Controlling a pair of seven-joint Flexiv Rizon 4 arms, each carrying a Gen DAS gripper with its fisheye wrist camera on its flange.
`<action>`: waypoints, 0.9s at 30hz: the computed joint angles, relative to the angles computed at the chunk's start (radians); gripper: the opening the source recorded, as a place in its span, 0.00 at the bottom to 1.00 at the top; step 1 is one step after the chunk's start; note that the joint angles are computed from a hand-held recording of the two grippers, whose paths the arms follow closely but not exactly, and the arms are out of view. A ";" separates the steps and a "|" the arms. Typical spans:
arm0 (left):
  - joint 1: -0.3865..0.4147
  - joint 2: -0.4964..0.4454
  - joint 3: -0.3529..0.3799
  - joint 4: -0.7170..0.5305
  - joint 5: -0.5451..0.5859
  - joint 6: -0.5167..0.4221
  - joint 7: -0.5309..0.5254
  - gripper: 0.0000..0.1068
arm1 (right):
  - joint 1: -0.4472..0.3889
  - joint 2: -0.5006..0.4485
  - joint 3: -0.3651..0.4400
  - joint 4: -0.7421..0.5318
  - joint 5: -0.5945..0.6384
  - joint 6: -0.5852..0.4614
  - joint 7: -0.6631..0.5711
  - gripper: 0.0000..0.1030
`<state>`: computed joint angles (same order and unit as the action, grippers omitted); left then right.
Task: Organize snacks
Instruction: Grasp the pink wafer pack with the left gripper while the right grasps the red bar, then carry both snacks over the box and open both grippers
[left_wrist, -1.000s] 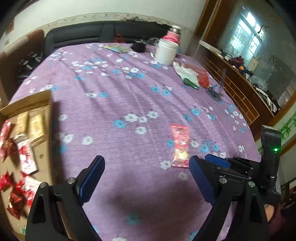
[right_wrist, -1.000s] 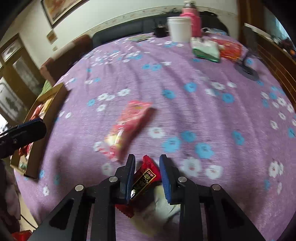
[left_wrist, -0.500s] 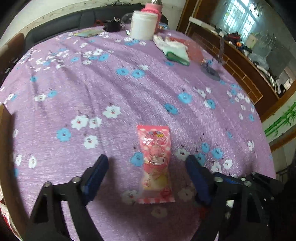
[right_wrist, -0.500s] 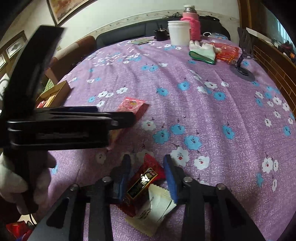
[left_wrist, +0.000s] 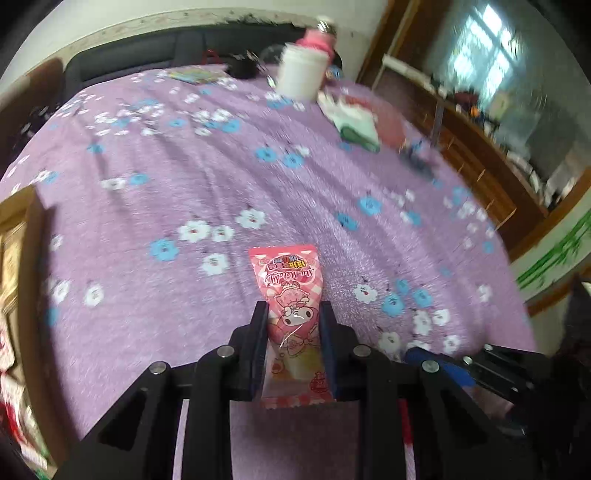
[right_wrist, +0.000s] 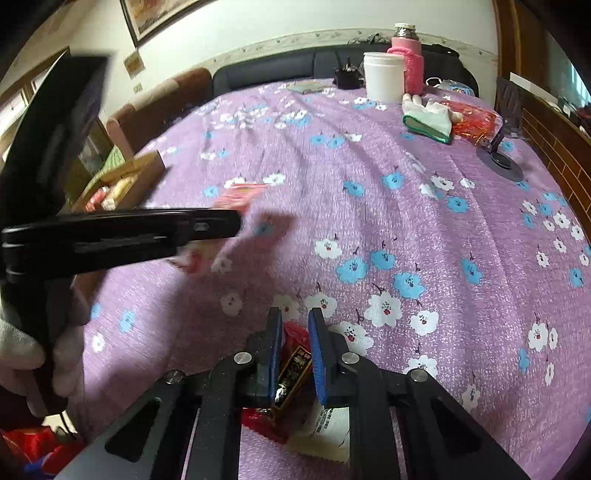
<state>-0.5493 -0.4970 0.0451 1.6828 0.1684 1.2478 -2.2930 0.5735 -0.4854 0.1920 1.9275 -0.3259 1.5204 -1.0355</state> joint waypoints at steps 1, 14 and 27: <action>0.002 0.017 0.001 0.026 -0.003 0.026 -0.014 0.24 | -0.019 0.002 0.022 0.000 0.016 0.010 -0.005 0.14; -0.039 0.240 0.105 0.287 0.173 0.189 -0.317 0.24 | -0.081 0.045 0.105 0.005 0.078 -0.082 -0.049 0.15; 0.012 0.354 0.094 0.374 0.407 0.209 -0.558 0.24 | 0.166 0.095 -0.204 0.112 -0.282 -0.085 0.292 0.61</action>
<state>-0.5377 -0.1428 0.1387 2.0565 0.5751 1.4565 -2.8515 0.7393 -0.3902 -0.0120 2.0400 -0.6074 1.4351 -0.7433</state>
